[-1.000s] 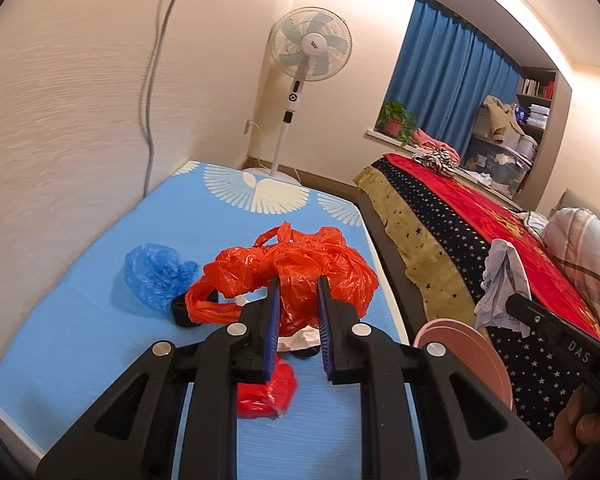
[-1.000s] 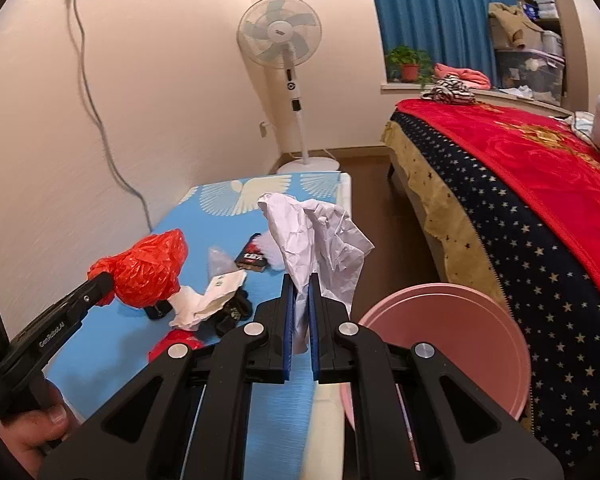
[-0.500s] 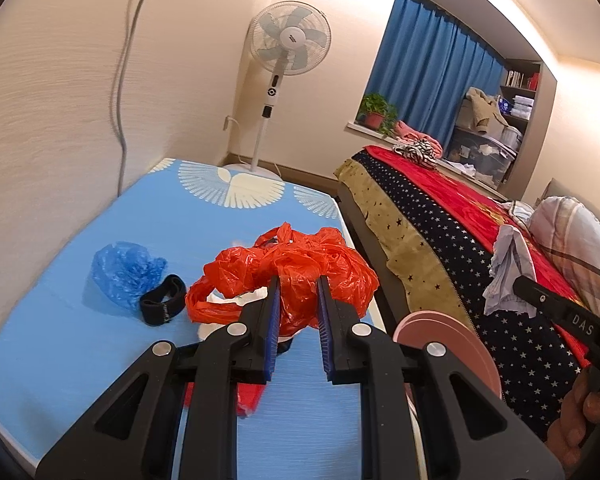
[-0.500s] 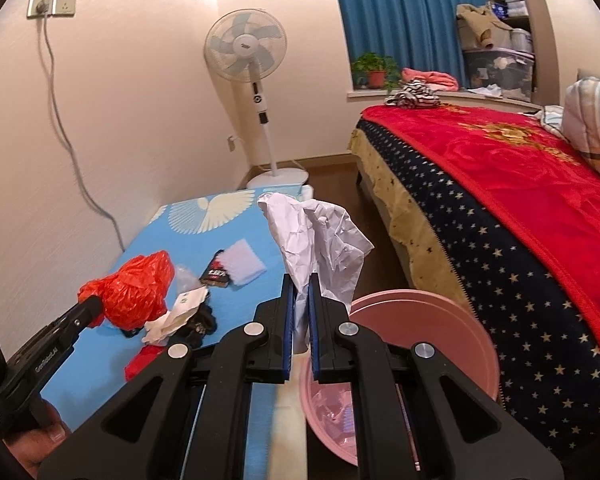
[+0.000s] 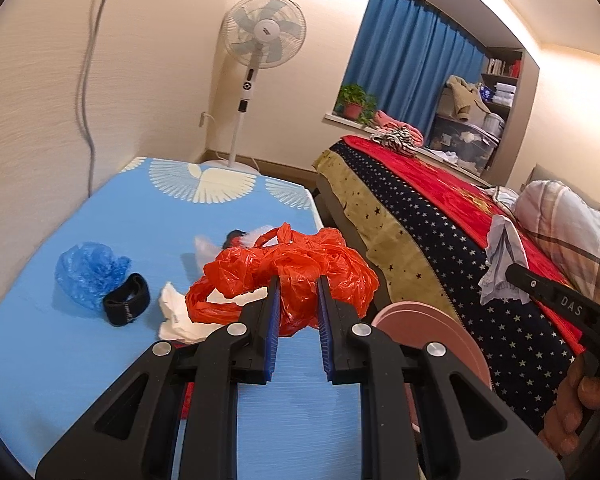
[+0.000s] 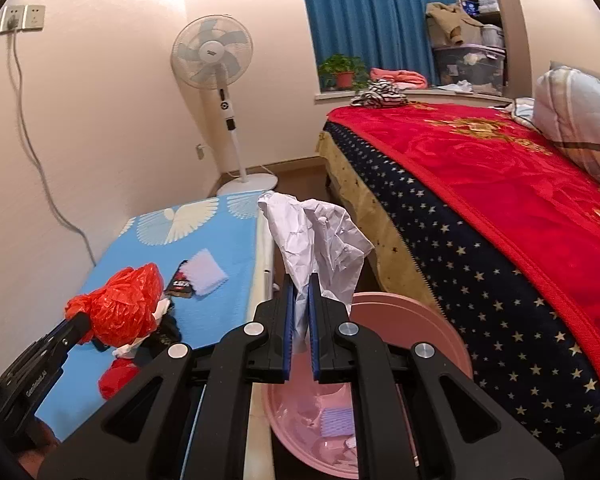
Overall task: Collect trash
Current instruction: 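Carry both items over the pink bin and open both tools to drop them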
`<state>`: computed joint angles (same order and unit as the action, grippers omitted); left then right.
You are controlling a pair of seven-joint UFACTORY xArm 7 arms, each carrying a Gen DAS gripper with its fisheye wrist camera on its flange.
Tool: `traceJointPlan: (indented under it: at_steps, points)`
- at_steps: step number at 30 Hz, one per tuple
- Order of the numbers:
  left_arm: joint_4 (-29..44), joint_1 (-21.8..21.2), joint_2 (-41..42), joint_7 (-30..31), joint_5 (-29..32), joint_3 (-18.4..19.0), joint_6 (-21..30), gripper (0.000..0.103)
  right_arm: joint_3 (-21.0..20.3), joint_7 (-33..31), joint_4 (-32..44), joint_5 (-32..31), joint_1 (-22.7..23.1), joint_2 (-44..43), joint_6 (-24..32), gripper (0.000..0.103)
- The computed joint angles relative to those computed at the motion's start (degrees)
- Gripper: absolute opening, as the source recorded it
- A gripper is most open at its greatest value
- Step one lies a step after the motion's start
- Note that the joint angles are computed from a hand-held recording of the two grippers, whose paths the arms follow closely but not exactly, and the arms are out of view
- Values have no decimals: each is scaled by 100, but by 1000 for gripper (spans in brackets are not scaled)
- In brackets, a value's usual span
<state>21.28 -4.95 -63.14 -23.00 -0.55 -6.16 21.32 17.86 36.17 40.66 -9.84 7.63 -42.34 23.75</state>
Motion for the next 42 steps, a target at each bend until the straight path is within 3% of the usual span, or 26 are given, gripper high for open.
traceJointPlan:
  at_steps: [15, 30, 33, 35, 36, 37, 42]
  points:
    - [190, -513, 722, 41, -70, -167, -479, 17, 64, 279, -76, -284, -431, -113, 233, 7]
    - [541, -973, 1807, -96, -40, -461, -982, 17, -99, 286, -187, -396, -546, -186, 494, 8]
    - [588, -1226, 2027, 22, -81, -307, -1132, 18, -151, 259, -210, -371, -537, -171, 497, 12]
    - [615, -1500, 2154, 190, -178, -93, -1183, 25, -183, 297, -217, -317, -544, -168, 522, 29]
    - [623, -1505, 2179, 215, -194, -92, -1162, 38, -157, 350, -220, -321, -583, -173, 505, 42]
    - [602, -1468, 2168, 206, -210, -111, -1161, 42, -131, 409, -234, -334, -629, -206, 498, 47]
    - [488, -1379, 2009, 207, -304, -38, -1097, 42, -71, 527, -226, -359, -656, -183, 467, 47]
